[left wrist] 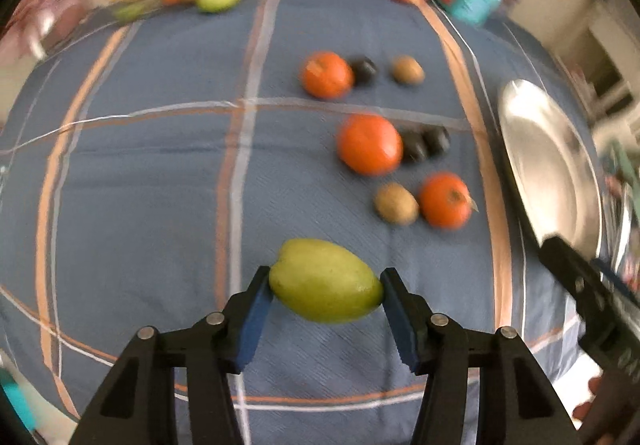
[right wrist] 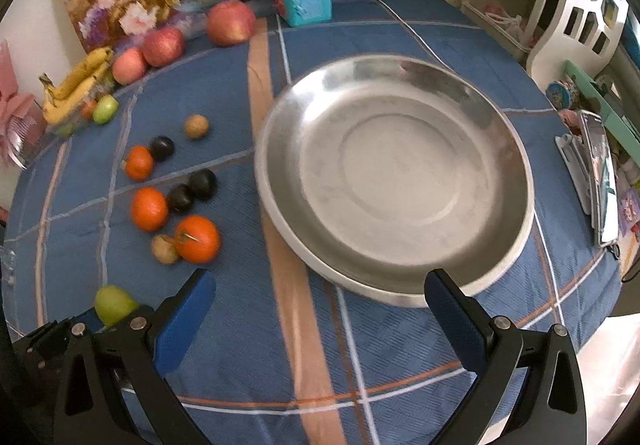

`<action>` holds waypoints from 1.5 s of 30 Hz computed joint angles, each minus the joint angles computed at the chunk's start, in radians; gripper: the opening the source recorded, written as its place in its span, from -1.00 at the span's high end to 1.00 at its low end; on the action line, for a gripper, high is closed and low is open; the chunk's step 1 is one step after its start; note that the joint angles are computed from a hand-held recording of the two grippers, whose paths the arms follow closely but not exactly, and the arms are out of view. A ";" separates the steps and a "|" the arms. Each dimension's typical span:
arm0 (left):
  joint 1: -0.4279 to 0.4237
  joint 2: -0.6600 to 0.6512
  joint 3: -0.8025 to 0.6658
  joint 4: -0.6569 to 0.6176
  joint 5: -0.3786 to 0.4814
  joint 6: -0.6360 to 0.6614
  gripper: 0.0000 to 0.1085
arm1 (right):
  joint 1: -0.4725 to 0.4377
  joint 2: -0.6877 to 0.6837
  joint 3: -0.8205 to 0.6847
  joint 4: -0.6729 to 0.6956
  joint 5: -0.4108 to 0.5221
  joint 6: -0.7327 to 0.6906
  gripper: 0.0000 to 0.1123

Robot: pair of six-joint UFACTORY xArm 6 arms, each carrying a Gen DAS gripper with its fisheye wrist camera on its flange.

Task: Organize fruits
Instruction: 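Lift the green pear with the left gripper while the right gripper grasps a small tomato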

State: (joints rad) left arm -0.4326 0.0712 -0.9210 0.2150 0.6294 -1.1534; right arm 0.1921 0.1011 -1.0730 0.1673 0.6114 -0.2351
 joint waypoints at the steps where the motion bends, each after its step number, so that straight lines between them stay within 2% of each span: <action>1: 0.007 -0.006 -0.002 0.021 0.004 -0.042 -0.06 | 0.006 -0.003 0.000 0.032 -0.005 -0.022 -0.83; 4: 0.031 -0.022 0.002 0.036 -0.019 -0.147 -0.06 | 0.030 0.001 -0.015 0.071 -0.004 -0.038 -0.83; 7: 0.066 -0.015 0.001 -0.006 -0.048 -0.151 -0.06 | 0.061 0.022 -0.056 0.056 0.027 0.005 -0.83; 10: 0.100 -0.019 0.002 -0.037 -0.069 -0.151 -0.06 | 0.077 0.049 -0.106 0.135 0.110 -0.045 -0.83; 13: 0.138 0.021 -0.007 -0.026 -0.122 -0.181 -0.06 | 0.092 0.073 -0.135 0.146 0.133 -0.054 -0.83; 17: 0.179 -0.001 0.013 0.003 -0.131 -0.218 -0.06 | 0.100 0.098 -0.172 0.132 0.122 -0.041 -0.83; 20: 0.224 -0.090 0.116 0.015 -0.173 -0.219 -0.06 | 0.102 0.129 -0.215 0.150 0.118 -0.035 -0.83; 24: 0.249 -0.081 0.108 0.043 -0.157 -0.239 -0.06 | 0.106 0.177 -0.269 0.151 0.128 -0.015 -0.83; 34: 0.258 -0.073 0.109 -0.035 -0.129 -0.173 -0.06 | 0.134 0.255 -0.335 0.101 0.147 -0.046 -0.81; 39: 0.248 -0.092 0.133 -0.080 -0.150 -0.150 -0.06 | 0.144 0.250 -0.302 0.060 0.149 -0.067 -0.20; 43: 0.237 -0.089 0.126 -0.082 -0.142 -0.155 -0.06 | 0.141 0.257 -0.288 0.051 0.178 -0.062 -0.02; 45: 0.230 -0.082 0.120 -0.096 -0.144 -0.145 -0.06 | 0.143 0.251 -0.272 0.036 0.170 -0.053 0.14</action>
